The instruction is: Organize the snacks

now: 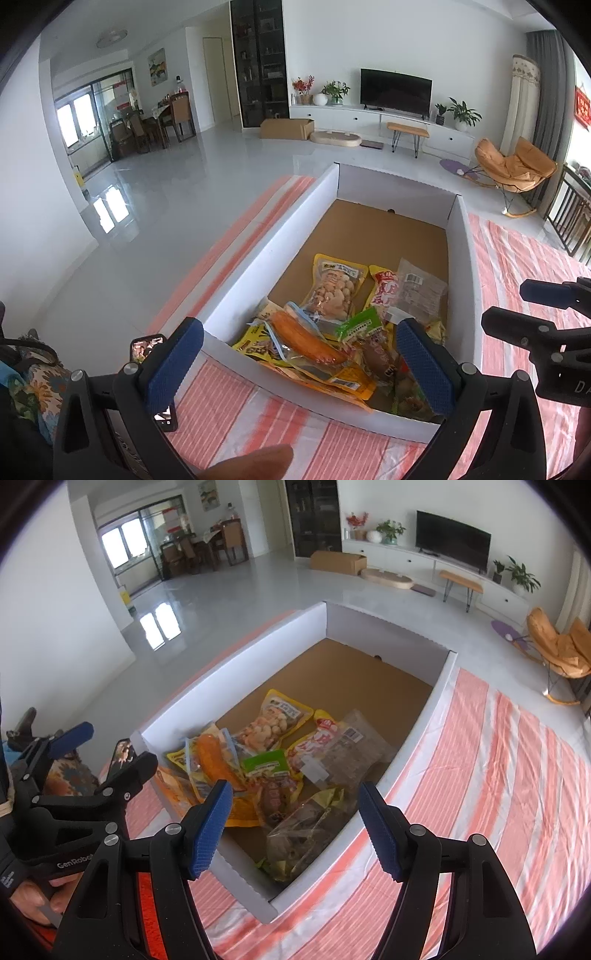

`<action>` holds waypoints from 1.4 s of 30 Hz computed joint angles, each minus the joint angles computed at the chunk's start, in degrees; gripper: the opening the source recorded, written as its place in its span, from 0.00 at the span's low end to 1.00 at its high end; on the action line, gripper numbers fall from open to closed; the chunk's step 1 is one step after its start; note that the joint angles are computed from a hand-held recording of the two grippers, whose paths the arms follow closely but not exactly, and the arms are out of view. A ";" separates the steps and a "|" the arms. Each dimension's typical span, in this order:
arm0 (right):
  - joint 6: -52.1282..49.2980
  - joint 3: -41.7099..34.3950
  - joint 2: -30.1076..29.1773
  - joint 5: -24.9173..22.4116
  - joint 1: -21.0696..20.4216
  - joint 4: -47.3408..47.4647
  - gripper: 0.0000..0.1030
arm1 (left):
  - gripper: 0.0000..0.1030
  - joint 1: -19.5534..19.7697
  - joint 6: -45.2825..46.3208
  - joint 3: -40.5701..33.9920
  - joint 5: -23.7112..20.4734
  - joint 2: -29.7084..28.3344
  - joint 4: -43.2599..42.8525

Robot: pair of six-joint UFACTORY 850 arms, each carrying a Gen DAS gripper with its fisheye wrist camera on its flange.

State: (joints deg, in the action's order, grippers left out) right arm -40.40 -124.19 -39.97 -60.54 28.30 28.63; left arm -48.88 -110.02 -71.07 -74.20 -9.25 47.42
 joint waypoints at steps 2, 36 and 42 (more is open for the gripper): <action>-0.03 -0.06 -0.07 -0.07 0.07 -0.15 0.71 | 1.00 0.01 0.05 -0.03 -0.02 0.00 0.03; 0.52 -0.22 -0.47 0.14 0.91 -1.57 0.71 | 1.00 0.52 -0.33 0.76 -0.39 -0.42 0.11; 0.56 -0.12 -0.41 0.25 0.93 -1.56 0.71 | 1.00 0.43 -0.40 0.71 -0.54 -0.44 0.10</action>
State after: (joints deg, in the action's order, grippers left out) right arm -39.84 -124.31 -40.38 -60.30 29.22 27.06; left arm -48.46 -110.42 -70.36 -74.74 -9.69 47.52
